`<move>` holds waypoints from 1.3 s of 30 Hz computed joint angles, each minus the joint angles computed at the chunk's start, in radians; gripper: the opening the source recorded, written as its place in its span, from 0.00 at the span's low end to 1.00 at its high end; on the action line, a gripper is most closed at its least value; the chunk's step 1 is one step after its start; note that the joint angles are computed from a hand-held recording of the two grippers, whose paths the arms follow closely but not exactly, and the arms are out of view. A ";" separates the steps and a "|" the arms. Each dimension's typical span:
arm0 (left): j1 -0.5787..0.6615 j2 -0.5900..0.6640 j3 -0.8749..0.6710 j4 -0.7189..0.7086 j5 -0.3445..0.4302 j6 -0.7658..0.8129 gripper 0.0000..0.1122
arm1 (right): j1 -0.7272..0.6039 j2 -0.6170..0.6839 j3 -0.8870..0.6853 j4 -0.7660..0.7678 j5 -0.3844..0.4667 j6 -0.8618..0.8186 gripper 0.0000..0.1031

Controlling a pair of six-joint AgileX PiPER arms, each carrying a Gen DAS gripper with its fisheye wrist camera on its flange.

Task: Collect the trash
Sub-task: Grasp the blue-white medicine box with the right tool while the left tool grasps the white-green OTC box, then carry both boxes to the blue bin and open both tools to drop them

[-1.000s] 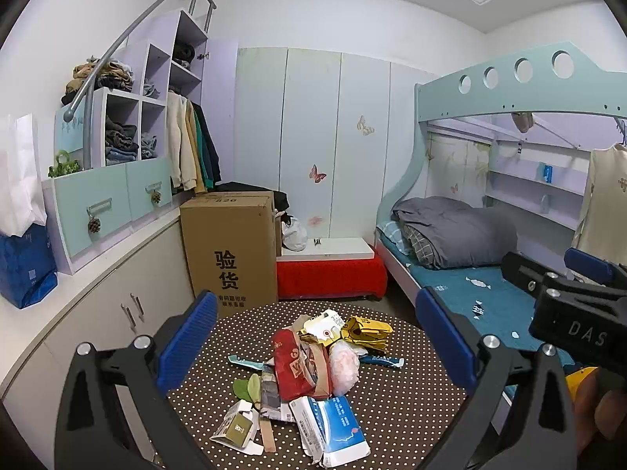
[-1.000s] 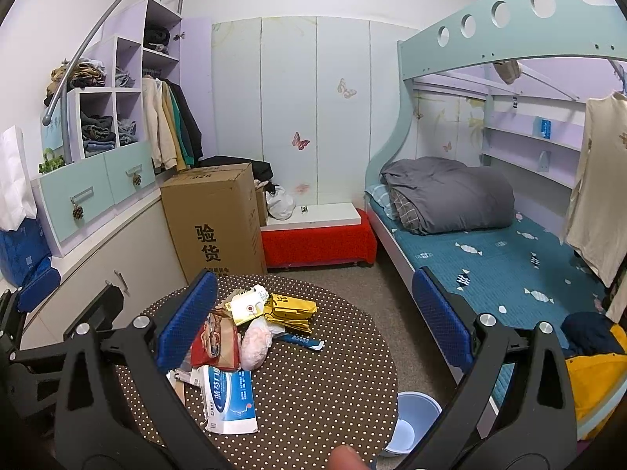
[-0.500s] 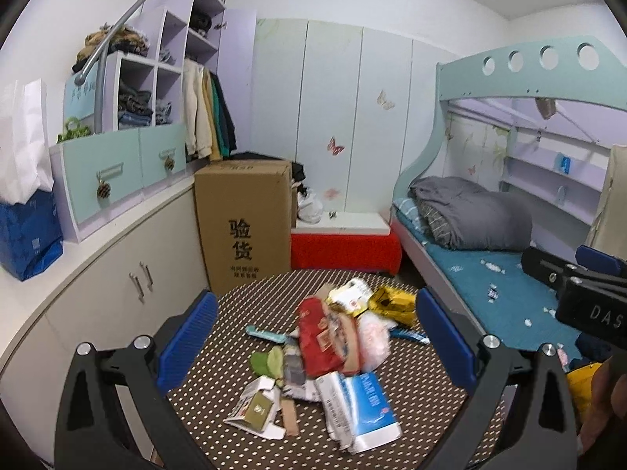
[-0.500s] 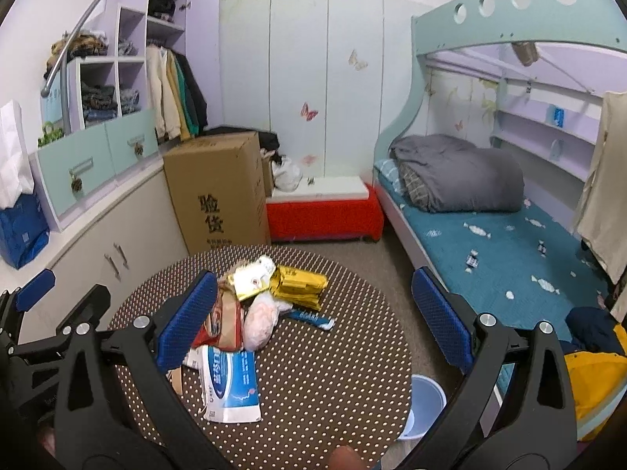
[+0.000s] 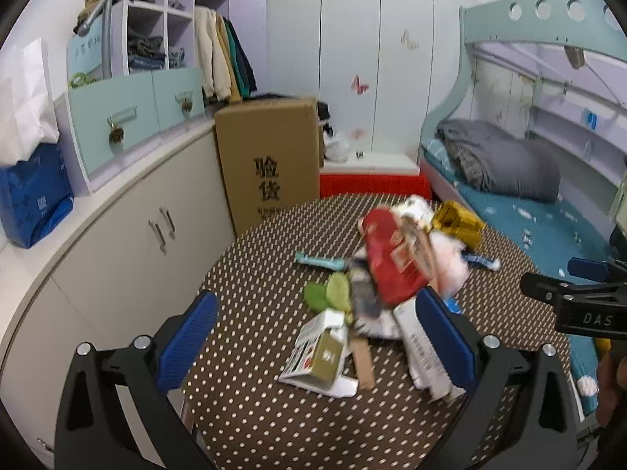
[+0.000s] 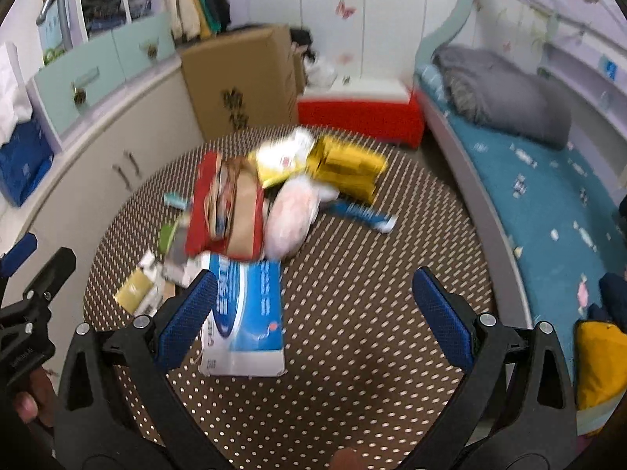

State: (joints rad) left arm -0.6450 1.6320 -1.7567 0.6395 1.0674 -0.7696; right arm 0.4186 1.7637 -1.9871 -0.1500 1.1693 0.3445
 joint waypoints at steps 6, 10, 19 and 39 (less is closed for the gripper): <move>0.054 -0.012 0.094 -0.066 -0.033 0.050 0.88 | -0.004 0.053 0.030 0.098 -0.011 -0.045 0.94; 0.094 -0.009 0.140 -0.109 -0.039 0.097 0.88 | -0.002 0.114 0.004 0.161 -0.003 -0.075 0.94; 0.183 0.060 0.127 -0.265 -0.089 0.264 0.88 | 0.004 0.211 -0.040 0.236 -0.005 -0.139 0.86; 0.248 0.102 0.112 -0.454 -0.140 0.372 0.47 | -0.142 0.021 0.218 0.377 -0.144 -0.229 0.69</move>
State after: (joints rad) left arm -0.3969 1.7335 -1.6442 0.1859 0.9278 -0.3977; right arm 0.2763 1.7851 -1.7689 0.2270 1.0250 0.1157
